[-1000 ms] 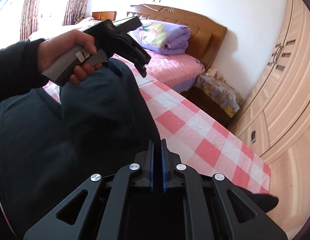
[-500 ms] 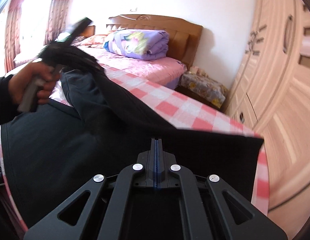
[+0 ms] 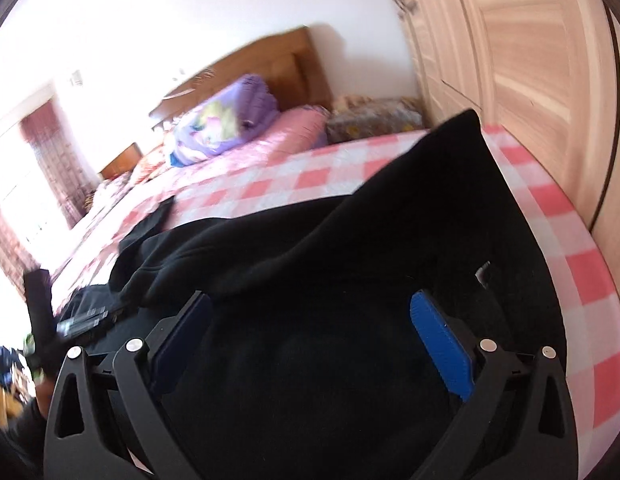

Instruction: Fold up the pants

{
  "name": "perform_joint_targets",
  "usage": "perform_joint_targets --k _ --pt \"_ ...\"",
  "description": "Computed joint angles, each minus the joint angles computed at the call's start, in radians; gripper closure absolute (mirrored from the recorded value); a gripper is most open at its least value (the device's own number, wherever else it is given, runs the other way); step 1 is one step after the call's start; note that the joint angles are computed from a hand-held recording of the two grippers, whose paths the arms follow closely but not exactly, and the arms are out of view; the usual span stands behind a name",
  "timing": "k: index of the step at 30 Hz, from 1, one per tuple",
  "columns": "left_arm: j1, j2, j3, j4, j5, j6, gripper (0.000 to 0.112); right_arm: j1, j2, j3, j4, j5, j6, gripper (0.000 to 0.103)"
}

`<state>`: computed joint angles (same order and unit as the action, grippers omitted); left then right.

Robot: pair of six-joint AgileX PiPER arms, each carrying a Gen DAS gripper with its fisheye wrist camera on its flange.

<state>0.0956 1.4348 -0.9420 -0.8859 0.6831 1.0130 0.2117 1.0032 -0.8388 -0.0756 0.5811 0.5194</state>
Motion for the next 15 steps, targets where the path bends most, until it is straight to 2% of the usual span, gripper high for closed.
perform_joint_targets --k 1,2,3,5,8,9,11,12,13,14,15 --pt "0.009 0.006 -0.009 -0.014 0.016 0.010 0.087 -0.021 0.050 -0.044 -0.005 0.014 0.032 0.006" --pt "0.027 0.024 -0.034 -0.035 0.066 0.012 0.079 -0.033 0.059 -0.050 -0.012 0.010 0.055 0.006" --pt "0.037 0.037 -0.056 -0.042 0.097 -0.001 0.065 -0.067 0.103 -0.085 0.011 -0.005 0.062 0.006" --pt "0.055 0.048 -0.091 -0.066 0.143 -0.027 0.050 -0.087 0.170 -0.132 -0.004 -0.025 0.125 0.006" --pt "0.053 0.052 -0.115 -0.067 0.158 -0.052 0.046 -0.136 0.272 -0.195 0.043 -0.049 0.131 0.008" --pt "0.051 0.067 -0.134 -0.060 0.174 -0.071 0.042 -0.139 0.344 -0.256 0.000 -0.014 0.198 0.011" --pt "0.055 0.096 -0.160 -0.052 0.201 -0.106 0.041 -0.142 0.431 -0.338 -0.072 0.068 0.300 0.026" --pt "0.058 0.118 -0.176 -0.048 0.216 -0.126 0.041 -0.149 0.464 -0.358 -0.089 0.081 0.346 0.031" --pt "0.063 0.130 -0.188 -0.049 0.230 -0.137 0.041 -0.157 0.475 -0.349 -0.102 0.062 0.389 0.050" --pt "0.068 0.146 -0.201 -0.054 0.246 -0.149 0.041 -0.162 0.463 -0.319 -0.103 0.022 0.404 0.074" --pt "0.077 0.161 -0.214 -0.057 0.260 -0.151 0.041 -0.161 0.419 -0.258 -0.113 -0.059 0.441 0.082"
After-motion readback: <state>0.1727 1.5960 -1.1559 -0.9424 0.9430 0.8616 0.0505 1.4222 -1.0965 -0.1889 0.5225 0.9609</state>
